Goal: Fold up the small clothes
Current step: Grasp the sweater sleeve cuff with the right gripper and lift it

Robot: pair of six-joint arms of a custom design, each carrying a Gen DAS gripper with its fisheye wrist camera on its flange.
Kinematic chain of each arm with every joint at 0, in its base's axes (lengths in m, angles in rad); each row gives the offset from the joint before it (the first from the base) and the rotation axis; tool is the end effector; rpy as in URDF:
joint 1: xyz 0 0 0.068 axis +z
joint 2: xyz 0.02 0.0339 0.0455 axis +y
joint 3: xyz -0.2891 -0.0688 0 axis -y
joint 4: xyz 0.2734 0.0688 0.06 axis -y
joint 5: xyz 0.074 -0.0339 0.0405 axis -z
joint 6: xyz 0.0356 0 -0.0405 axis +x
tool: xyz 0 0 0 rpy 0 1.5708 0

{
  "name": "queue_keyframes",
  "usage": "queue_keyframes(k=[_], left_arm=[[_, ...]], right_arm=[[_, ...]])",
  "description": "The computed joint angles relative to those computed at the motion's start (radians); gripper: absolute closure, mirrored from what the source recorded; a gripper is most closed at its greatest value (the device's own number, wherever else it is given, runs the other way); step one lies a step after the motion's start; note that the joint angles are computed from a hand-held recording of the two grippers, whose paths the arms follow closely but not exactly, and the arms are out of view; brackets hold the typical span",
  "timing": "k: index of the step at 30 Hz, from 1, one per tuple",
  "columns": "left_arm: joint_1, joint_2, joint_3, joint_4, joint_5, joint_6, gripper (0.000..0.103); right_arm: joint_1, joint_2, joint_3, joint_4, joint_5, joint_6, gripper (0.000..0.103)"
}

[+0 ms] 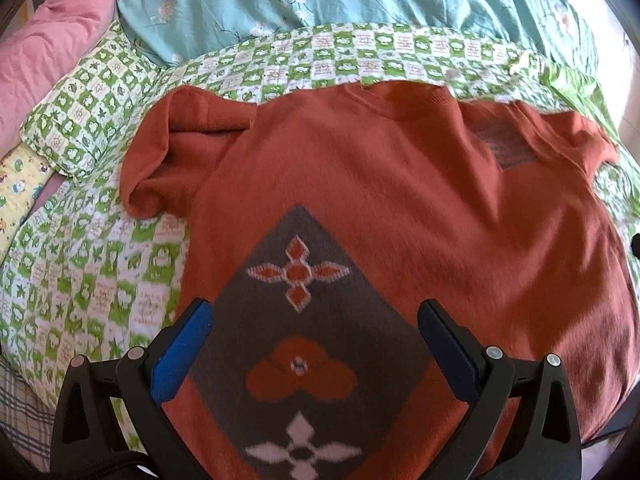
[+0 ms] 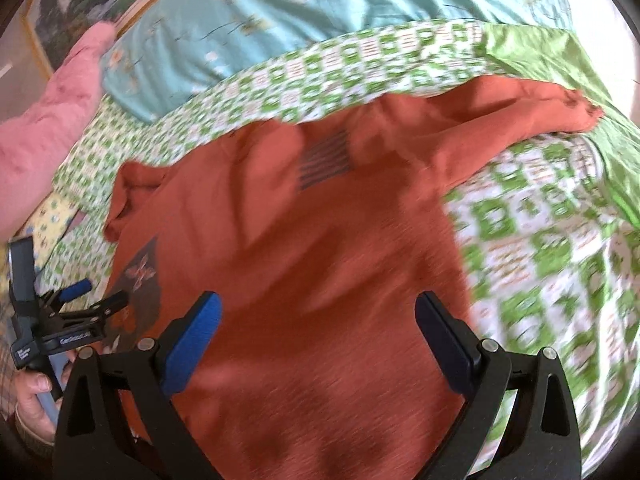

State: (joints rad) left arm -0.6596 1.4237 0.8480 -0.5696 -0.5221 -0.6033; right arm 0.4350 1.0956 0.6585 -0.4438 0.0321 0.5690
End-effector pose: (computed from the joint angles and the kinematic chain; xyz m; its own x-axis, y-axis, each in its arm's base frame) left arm 0.2344 -0.1593 0.2055 -0.8018 -0.0006 -0.5976 -0.1049 0.9846 0.1399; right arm 0.2096 0.0961 0.2247 -0.8062 0.2192 -0.5495 0.0376 0.9460 0.3221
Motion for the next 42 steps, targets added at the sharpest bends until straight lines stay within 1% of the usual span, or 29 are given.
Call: queue_keyframes(k=[5, 9, 11, 13, 14, 15, 17, 20, 21, 22, 23, 24, 28, 29, 30, 31, 32, 33, 35, 38, 40, 42], left_arm=[[0.099, 0.052, 0.059, 0.038, 0.039, 0.075, 0.001], [0.159, 0.116, 0.139, 0.054, 0.056, 0.129, 0.001], [0.188, 0.157, 0.191, 0.066, 0.053, 0.157, 0.001], [0.211, 0.201, 0.242, 0.069, 0.057, 0.172, 0.001], [0.221, 0.22, 0.263, 0.073, 0.066, 0.178, 0.001], [0.233, 0.242, 0.286, 0.083, 0.079, 0.183, 0.001], [0.247, 0.283, 0.325, 0.099, 0.082, 0.192, 0.001], [0.257, 0.356, 0.388, 0.093, 0.082, 0.196, 0.001], [0.261, 0.381, 0.408, 0.087, 0.088, 0.196, 0.001], [0.262, 0.406, 0.427, 0.079, 0.086, 0.197, 0.001], [0.264, 0.428, 0.444, 0.073, 0.088, 0.2, 0.001], [0.265, 0.448, 0.457, 0.065, 0.087, 0.201, 0.001], [0.266, 0.51, 0.491, 0.054, 0.09, 0.216, 0.001], [0.266, 0.519, 0.494, 0.055, 0.091, 0.217, 0.001], [0.266, 0.526, 0.496, 0.06, 0.093, 0.221, 0.001], [0.267, 0.532, 0.497, 0.061, 0.094, 0.224, 0.001], [0.27, 0.536, 0.499, 0.062, 0.101, 0.227, 0.001], [0.272, 0.537, 0.498, 0.063, 0.108, 0.228, 0.001], [0.278, 0.526, 0.482, 0.079, 0.131, 0.232, 0.001], [0.28, 0.499, 0.452, 0.101, 0.153, 0.233, 0.001], [0.283, 0.473, 0.425, 0.116, 0.167, 0.236, 0.001], [0.286, 0.441, 0.392, 0.13, 0.181, 0.238, 0.001]], right_arm=[[-0.252, 0.017, 0.018, 0.032, -0.1, -0.11, 0.006], [-0.478, 0.089, 0.071, 0.052, -0.161, -0.199, 0.006], [-0.604, 0.167, 0.123, 0.07, -0.207, -0.238, 0.006], [-0.694, 0.231, 0.166, 0.094, -0.237, -0.268, 0.006], [-0.727, 0.255, 0.19, 0.089, -0.229, -0.281, 0.006], [-0.767, 0.311, 0.236, 0.093, -0.224, -0.296, 0.006], [-0.832, 0.377, 0.289, 0.123, -0.242, -0.322, 0.006], [-0.909, 0.516, 0.401, 0.146, -0.237, -0.32, 0.007], [-0.938, 0.585, 0.453, 0.16, -0.241, -0.309, 0.01], [-0.96, 0.621, 0.485, 0.162, -0.24, -0.309, 0.016], [-0.98, 0.654, 0.517, 0.158, -0.235, -0.312, 0.019], [-0.992, 0.717, 0.576, 0.148, -0.225, -0.303, 0.024], [-1.007, 0.891, 0.745, 0.105, -0.184, -0.299, 0.032], [-1.015, 0.904, 0.757, 0.103, -0.185, -0.297, 0.034], [-1.018, 0.93, 0.78, 0.115, -0.18, -0.286, 0.045], [-1.023, 0.934, 0.787, 0.125, -0.175, -0.287, 0.072], [-1.024, 0.939, 0.799, 0.119, -0.171, -0.291, 0.087], [-1.026, 0.94, 0.811, 0.101, -0.189, -0.288, 0.095], [-1.02, 0.895, 0.77, 0.128, -0.231, -0.271, 0.095], [-0.97, 0.774, 0.659, 0.189, -0.275, -0.292, 0.096], [-0.91, 0.686, 0.582, 0.219, -0.313, -0.303, 0.096], [-0.839, 0.607, 0.523, 0.221, -0.346, -0.305, 0.096]])
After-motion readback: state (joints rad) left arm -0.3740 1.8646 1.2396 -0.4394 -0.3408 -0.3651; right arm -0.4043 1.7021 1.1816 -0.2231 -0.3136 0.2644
